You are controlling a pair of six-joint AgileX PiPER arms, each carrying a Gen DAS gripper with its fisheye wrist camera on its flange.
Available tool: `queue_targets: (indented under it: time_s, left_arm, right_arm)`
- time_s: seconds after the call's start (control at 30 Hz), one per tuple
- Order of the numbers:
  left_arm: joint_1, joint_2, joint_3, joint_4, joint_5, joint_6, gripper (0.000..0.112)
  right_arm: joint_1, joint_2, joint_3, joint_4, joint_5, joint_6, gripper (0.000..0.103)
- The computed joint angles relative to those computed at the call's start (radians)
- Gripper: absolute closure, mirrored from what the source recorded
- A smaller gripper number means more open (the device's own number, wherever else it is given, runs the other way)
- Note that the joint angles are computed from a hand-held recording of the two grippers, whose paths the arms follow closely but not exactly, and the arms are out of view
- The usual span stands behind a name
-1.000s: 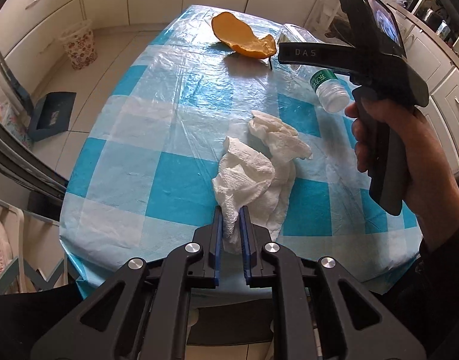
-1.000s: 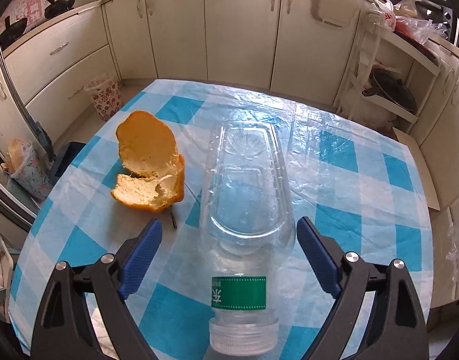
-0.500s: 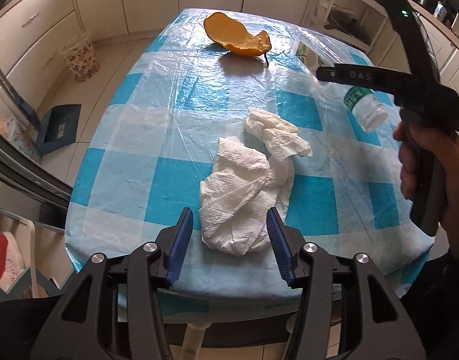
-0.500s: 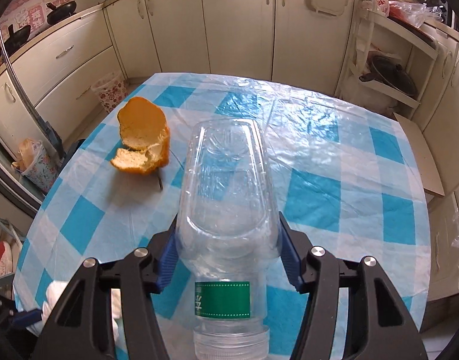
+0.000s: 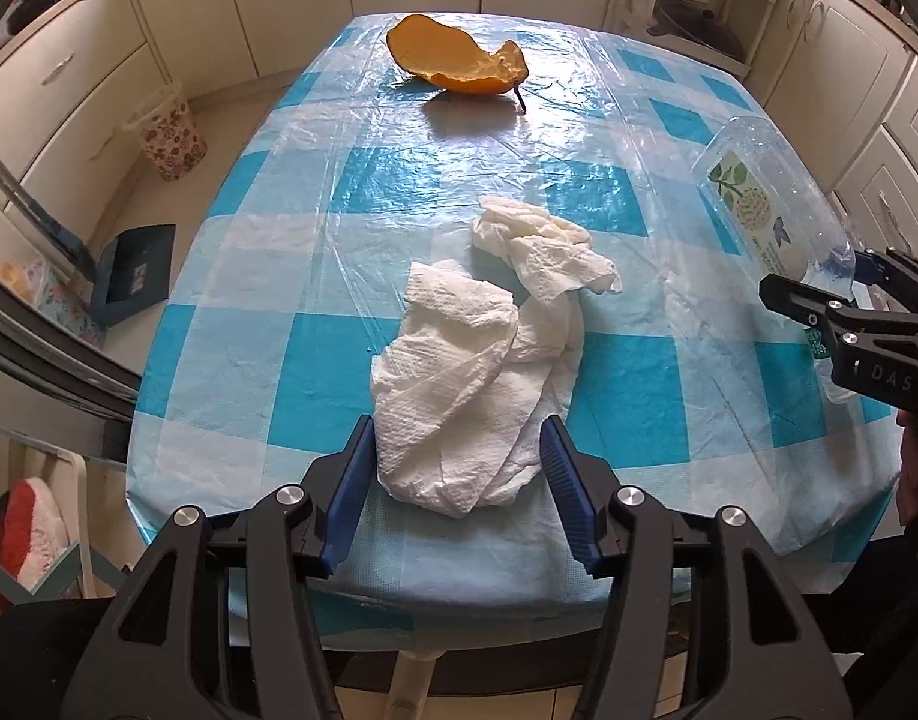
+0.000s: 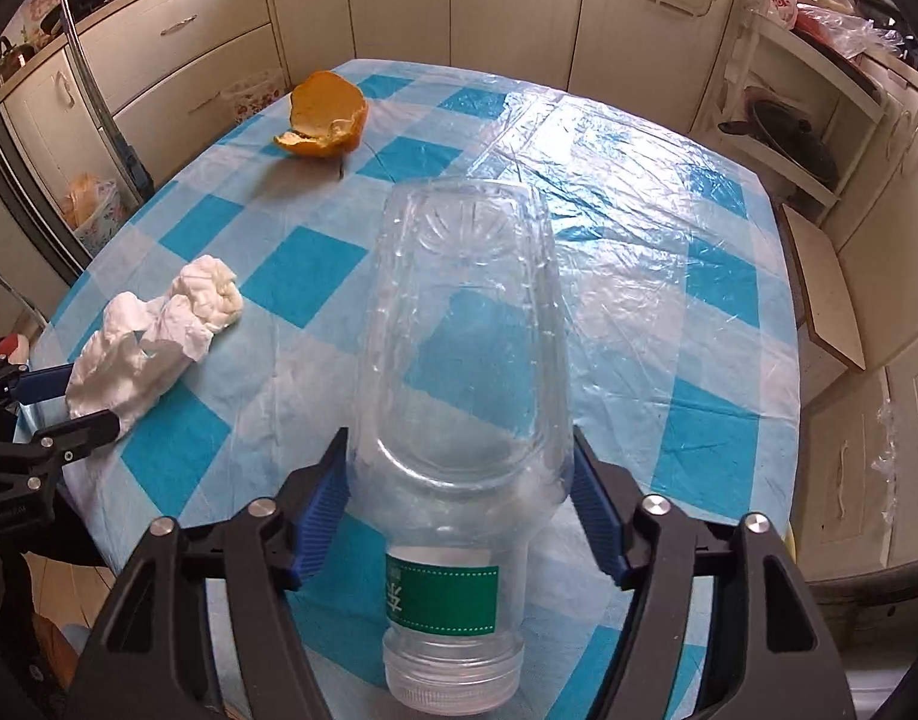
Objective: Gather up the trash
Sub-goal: 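Grasp the crumpled tissue with the left tool while the right tool grasps the plastic bottle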
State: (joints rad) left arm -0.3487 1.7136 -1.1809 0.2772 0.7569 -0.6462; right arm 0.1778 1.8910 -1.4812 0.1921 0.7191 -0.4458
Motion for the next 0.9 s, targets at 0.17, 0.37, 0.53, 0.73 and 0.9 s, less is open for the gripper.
queue_targets:
  time_s: [0.17, 0.37, 0.53, 0.73, 0.9]
  left_arm:
    - [-0.013, 0.007, -0.003, 0.035, 0.007, -0.024, 0.058]
    - [-0.007, 0.001, 0.004, 0.032, -0.004, -0.015, 0.062]
    - [0.009, -0.014, 0.017, -0.002, -0.030, 0.022, 0.095]
    - [0.029, -0.067, 0.051, -0.072, -0.075, 0.101, 0.104]
    - [0.038, -0.051, 0.036, -0.067, -0.056, 0.083, 0.102]
  right_arm:
    - [0.013, -0.005, -0.008, 0.004, -0.013, 0.018, 0.028]
    - [0.022, 0.001, -0.002, -0.016, -0.030, 0.050, 0.034]
    - [0.009, 0.012, -0.023, -0.004, -0.009, 0.041, 0.046]
    - [0.005, -0.015, -0.010, -0.039, 0.000, 0.043, 0.046]
    - [-0.006, -0.026, 0.013, -0.039, -0.032, 0.042, 0.032]
